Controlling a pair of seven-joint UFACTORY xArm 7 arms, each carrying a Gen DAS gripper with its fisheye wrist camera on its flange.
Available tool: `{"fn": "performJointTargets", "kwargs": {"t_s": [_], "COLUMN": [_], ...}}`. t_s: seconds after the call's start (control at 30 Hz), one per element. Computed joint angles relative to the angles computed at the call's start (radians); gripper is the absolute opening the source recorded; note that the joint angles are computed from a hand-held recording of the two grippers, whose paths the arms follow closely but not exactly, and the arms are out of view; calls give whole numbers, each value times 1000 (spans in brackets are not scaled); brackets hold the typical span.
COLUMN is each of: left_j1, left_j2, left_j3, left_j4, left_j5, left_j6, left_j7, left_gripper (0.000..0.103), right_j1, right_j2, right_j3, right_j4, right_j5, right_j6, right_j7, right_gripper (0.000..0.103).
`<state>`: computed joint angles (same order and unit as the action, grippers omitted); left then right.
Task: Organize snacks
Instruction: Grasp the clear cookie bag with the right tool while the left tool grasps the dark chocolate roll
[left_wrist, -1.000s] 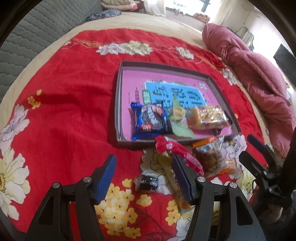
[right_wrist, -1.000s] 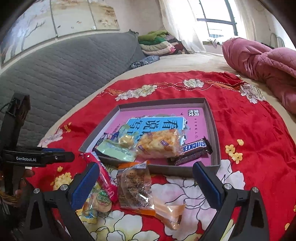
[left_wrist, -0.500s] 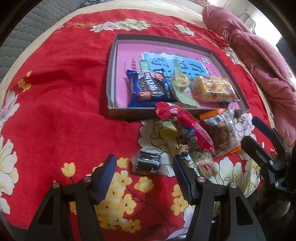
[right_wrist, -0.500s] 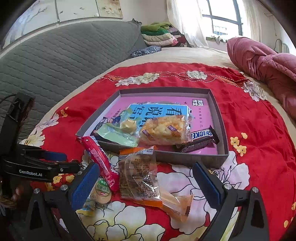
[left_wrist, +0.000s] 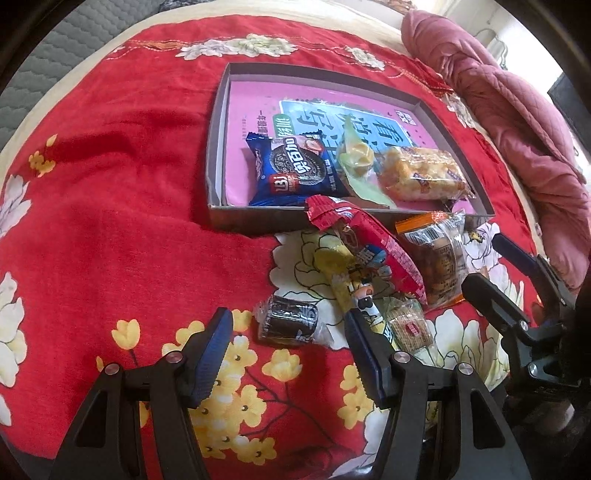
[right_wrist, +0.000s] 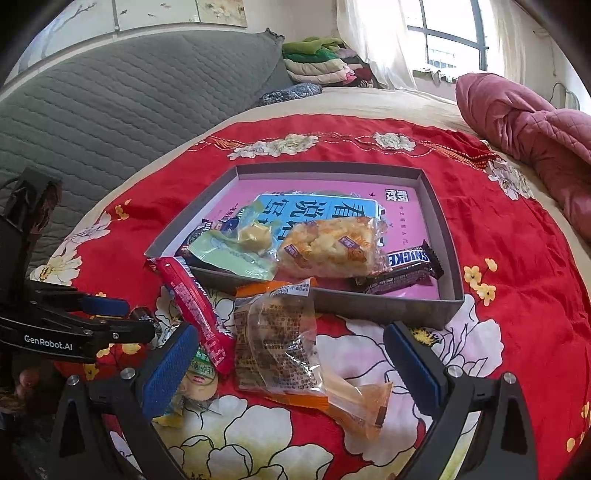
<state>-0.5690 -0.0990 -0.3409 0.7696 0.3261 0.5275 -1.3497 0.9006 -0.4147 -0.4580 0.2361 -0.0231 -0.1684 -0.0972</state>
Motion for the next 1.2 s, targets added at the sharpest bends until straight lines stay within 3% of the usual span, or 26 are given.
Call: {"fn": "performJointTargets", "kwargs": {"t_s": [0.23,0.3,0.5,0.73,0.8,0.9,0.97,1.2], "left_j1": [2,0,-10,-18,-19,-19,-20,-19], "left_j2": [-4,4,35,51,51,52,51,48], "left_j3": [-2,-1,0,14,16,17,17,18], "left_j4": [-14,-10,14,15,13,12,9,2], "left_j5": [2,-3,19,18,17,17,16,13], "left_j6": [-28,-39,-26,-42,-47,-49,-51,-61], "left_j7": [1,13,14,15,15,13,14,15], "left_gripper": [54,46,46,46,46,46,46,46], "right_j1": [-8,-10,-13,-129,-129,-148,-101,-115], "right_j2": [15,22,48,104,118,142,151,188], "right_j3": [11,14,20,149,147,163,106,114], "right_j4": [5,6,13,29,36,48,53,65], "right_j5": [0,-2,-17,-49,-68,-91,-119,-197], "right_j6": [-2,-4,-17,-28,-29,-24,-22,-43], "right_j7": [13,17,45,106,127,151,162,204], "right_gripper": [102,102,102,99,98,90,83,65]}}
